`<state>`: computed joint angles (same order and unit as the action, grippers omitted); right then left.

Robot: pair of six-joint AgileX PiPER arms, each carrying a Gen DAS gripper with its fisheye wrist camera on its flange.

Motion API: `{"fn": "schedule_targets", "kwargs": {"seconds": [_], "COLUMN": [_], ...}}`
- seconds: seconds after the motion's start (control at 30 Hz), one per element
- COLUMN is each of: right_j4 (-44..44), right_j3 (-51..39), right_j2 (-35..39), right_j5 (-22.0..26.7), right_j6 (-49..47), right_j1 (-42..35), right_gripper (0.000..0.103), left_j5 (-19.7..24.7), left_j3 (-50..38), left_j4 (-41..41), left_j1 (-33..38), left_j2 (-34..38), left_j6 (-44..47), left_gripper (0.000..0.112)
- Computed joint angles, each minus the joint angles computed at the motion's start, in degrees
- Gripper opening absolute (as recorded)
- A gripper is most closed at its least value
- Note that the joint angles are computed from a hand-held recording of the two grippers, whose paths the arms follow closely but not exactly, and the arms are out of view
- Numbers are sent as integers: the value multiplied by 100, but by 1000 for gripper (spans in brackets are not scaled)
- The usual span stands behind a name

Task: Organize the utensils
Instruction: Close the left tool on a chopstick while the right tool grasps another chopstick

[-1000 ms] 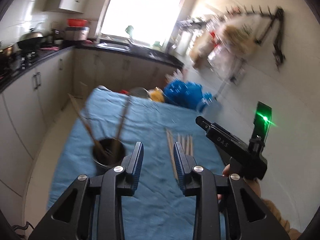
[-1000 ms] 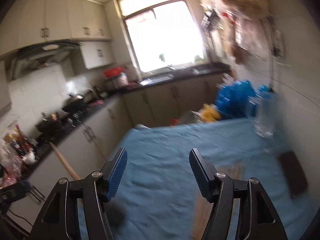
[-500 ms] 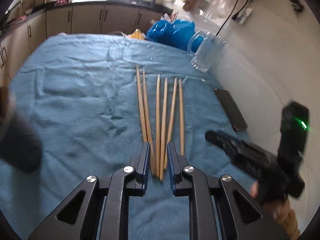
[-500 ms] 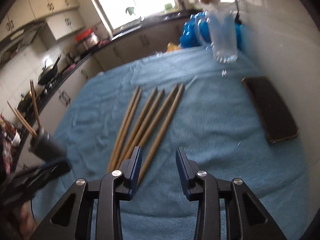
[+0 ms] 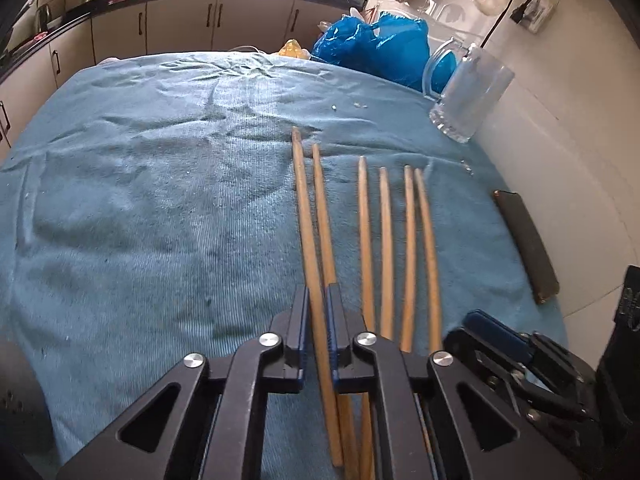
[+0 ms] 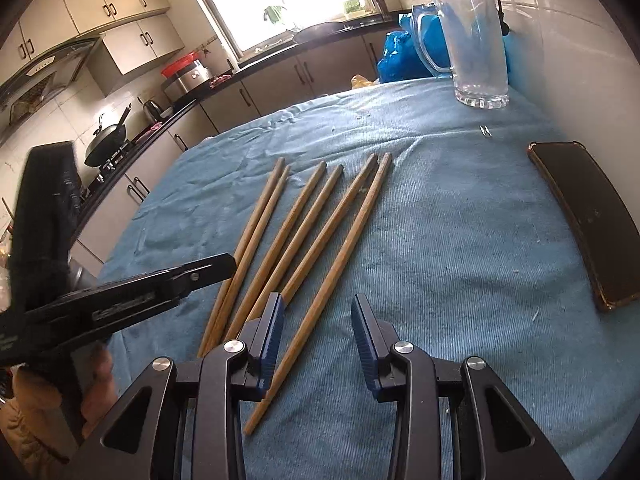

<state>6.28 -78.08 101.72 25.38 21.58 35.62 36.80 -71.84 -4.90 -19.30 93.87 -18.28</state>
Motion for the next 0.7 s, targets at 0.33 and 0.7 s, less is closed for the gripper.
{"fn": "schedule_targets", "kwargs": {"seconds": [0.33,0.7], "right_j4": [222,-2154], "right_j3": [-71,-1565], "right_j2": [102,868], "right_j5": [43,1703], "right_j6": [-238,1381], "right_j1": [-36,618], "right_gripper": [38,16], "left_j5": [190,900], "left_j3": [-454,-794], "left_j4": [407,1096], "left_j1": [-55,-268], "left_j2": [347,440], "left_j6": [-199,-782], "left_gripper": [7,6]}}
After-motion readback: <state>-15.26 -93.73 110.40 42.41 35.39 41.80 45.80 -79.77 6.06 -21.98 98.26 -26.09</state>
